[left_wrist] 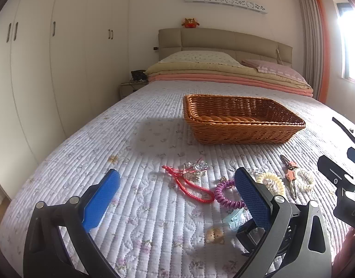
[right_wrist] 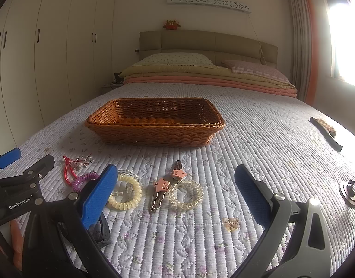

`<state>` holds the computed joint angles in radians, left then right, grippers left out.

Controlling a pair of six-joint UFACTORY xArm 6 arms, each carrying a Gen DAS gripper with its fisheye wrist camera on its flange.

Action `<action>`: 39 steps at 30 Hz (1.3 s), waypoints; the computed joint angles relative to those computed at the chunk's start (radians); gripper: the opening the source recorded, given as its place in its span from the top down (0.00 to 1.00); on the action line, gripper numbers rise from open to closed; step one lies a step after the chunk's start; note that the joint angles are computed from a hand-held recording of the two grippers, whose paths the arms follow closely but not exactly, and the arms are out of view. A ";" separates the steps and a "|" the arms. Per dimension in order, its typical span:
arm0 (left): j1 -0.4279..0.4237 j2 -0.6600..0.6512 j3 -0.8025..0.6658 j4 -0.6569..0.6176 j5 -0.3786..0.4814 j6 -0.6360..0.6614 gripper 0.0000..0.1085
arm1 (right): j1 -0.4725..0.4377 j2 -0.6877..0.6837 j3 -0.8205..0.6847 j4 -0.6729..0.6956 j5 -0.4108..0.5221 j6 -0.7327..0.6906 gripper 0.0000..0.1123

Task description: Organize jewelry

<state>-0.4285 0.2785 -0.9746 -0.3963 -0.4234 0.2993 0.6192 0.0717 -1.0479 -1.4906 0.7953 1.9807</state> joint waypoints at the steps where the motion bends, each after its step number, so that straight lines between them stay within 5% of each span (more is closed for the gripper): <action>1: 0.003 -0.001 0.002 0.010 -0.001 -0.008 0.12 | 0.000 0.000 0.000 0.000 0.000 0.000 0.14; 39: 0.008 -0.005 0.008 0.069 0.008 -0.063 0.12 | 0.007 0.004 -0.006 0.004 0.012 -0.011 0.14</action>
